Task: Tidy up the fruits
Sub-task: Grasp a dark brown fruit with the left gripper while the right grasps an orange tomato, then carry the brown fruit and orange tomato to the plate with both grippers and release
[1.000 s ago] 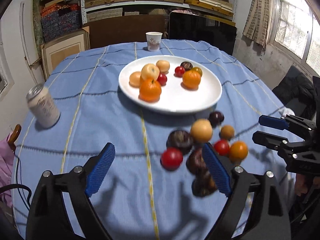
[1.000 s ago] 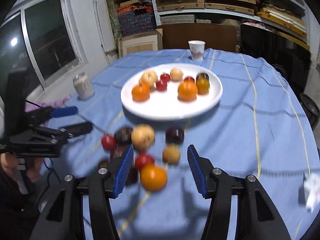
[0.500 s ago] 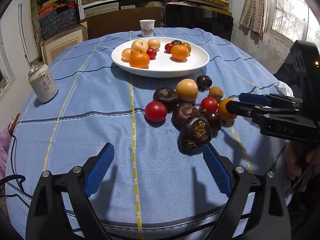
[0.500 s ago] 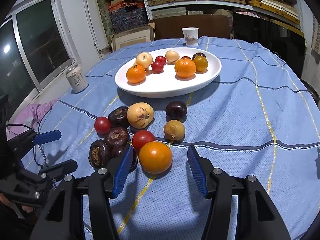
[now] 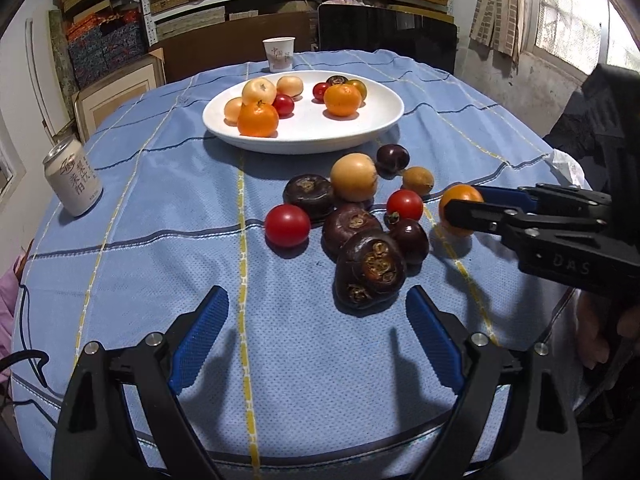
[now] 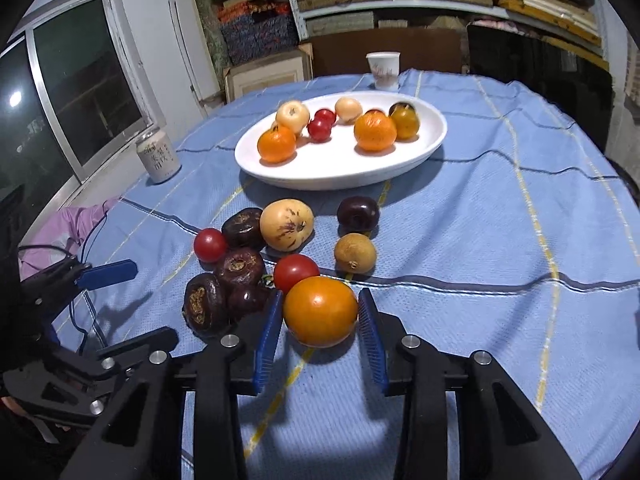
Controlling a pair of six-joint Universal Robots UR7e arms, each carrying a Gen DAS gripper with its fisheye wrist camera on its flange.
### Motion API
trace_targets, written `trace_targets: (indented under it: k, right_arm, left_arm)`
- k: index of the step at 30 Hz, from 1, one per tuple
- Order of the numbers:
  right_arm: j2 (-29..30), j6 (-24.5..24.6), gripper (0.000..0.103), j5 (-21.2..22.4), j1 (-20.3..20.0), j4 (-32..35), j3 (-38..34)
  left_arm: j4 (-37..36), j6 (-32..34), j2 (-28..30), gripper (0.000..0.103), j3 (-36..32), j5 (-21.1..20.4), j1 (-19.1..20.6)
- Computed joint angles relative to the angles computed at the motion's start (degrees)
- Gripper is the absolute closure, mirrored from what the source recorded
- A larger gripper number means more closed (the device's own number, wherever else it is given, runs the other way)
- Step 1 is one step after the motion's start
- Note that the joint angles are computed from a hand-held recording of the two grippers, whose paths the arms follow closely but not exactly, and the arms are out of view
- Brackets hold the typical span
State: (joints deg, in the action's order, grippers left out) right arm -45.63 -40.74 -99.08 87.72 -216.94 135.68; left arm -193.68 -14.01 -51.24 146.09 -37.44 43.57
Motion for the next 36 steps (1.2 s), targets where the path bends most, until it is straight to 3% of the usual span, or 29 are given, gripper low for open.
trace_targets:
  k: [3,14,21,23,24,25,36]
  right_arm:
    - [0.0,-1.4,0.064,1.3,-1.1,-3.8,1.7]
    - [-1.7,-1.2,0.064,4.5,-2.9,-2.1,2.5]
    - [-1.9,-0.8,0.064,4.7,-3.2,-1.6,2.5]
    - [-2.0,-0.8,0.064,4.7,-3.2,-1.5,2.5]
    - [-1.9,-0.8,0.064,4.9,-3.2,-1.6,2.4]
    - [-2.0,-0.7,0.064,5.1,-3.4,-1.6,2.5]
    - [-2.0,-0.2,0.064,5.3,-3.5,-1.5,2.3]
  left_arm:
    - [-0.1,1.1,1.7,0.015,-1.0,0.4,-0.6]
    - [-1.0,3.7,5.4,0.015,-4.2,0.6,0.0]
    - [-1.5,5.0,6.0,0.031,-4.6,0.4,0.5]
    - [-0.5,5.1,6.1,0.043,-5.0,0.3,1.1]
    - [0.0,5.0,5.8,0.056,-5.1,-0.5,1.6]
    - [0.3,4.6,5.5,0.060,-5.1,-0.7,1.9]
    - [0.5,3.0,5.2,0.060,-5.0,-0.1,2.2]
